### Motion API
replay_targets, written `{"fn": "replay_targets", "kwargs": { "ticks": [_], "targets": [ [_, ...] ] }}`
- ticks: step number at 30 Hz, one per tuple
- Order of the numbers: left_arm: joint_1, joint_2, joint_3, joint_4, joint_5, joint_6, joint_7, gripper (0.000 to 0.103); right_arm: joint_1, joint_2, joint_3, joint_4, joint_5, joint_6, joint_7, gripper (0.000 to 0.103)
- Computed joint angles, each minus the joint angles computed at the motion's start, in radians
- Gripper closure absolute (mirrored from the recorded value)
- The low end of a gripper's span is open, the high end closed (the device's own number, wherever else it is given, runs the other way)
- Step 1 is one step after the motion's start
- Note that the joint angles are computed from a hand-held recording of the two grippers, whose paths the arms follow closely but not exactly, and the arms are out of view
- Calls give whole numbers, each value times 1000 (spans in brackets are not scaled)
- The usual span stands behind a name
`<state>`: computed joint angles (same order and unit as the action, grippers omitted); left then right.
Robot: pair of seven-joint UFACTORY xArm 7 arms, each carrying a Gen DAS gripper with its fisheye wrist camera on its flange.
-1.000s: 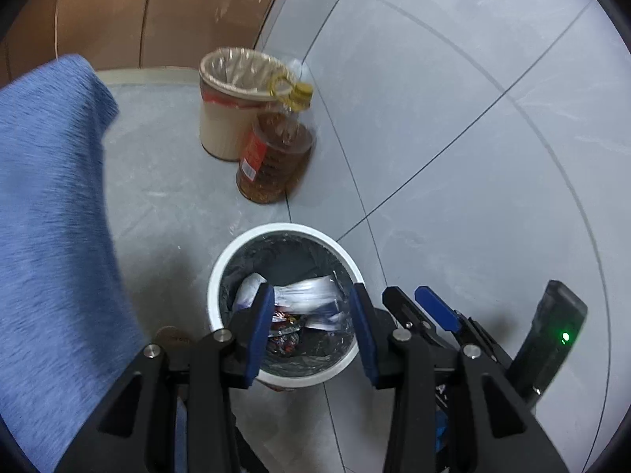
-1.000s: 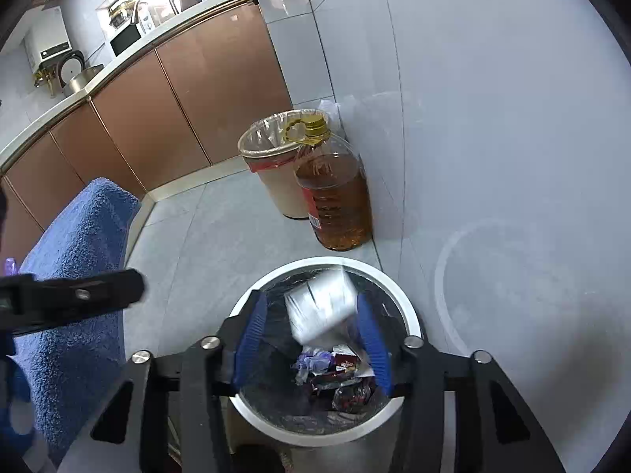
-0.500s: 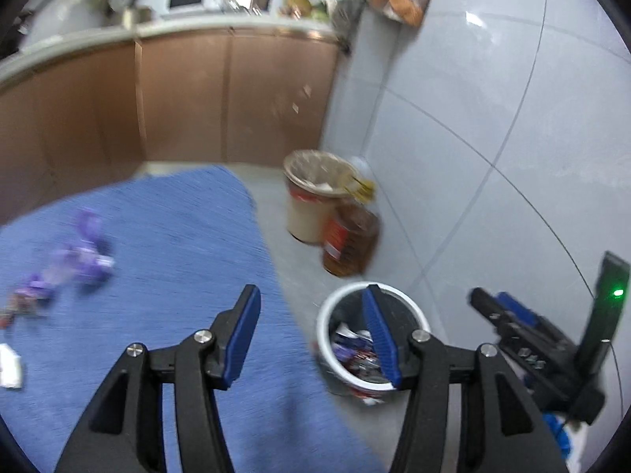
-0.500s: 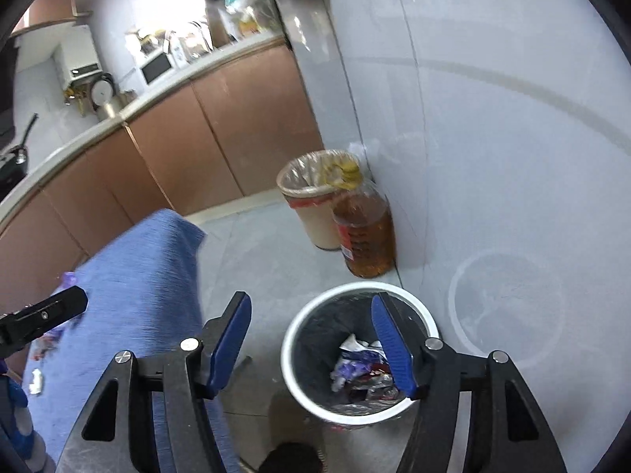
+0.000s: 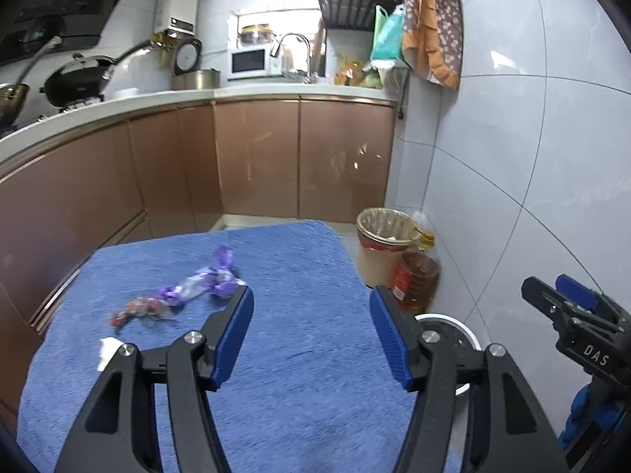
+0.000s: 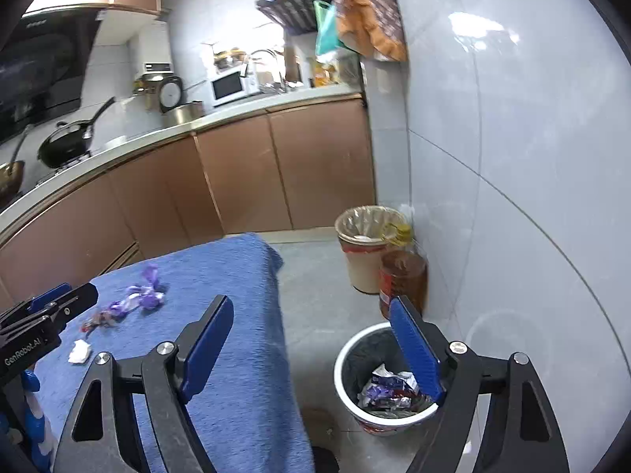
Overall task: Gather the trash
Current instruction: 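Move both open tools back over the table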
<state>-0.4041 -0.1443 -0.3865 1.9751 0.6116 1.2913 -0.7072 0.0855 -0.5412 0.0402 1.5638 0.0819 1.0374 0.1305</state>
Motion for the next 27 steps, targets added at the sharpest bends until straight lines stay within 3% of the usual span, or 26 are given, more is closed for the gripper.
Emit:
{"fn": "replay_targets", "kwargs": {
  "ticks": [13, 27],
  "targets": [
    [134, -223, -15, -203, -66, -35, 7, 39, 10, -40, 97, 12, -68, 1, 27, 1],
    [296, -403, -22, -349, -168, -111, 55, 32, 18, -65, 160, 13, -126, 2, 38, 0]
  ]
}}
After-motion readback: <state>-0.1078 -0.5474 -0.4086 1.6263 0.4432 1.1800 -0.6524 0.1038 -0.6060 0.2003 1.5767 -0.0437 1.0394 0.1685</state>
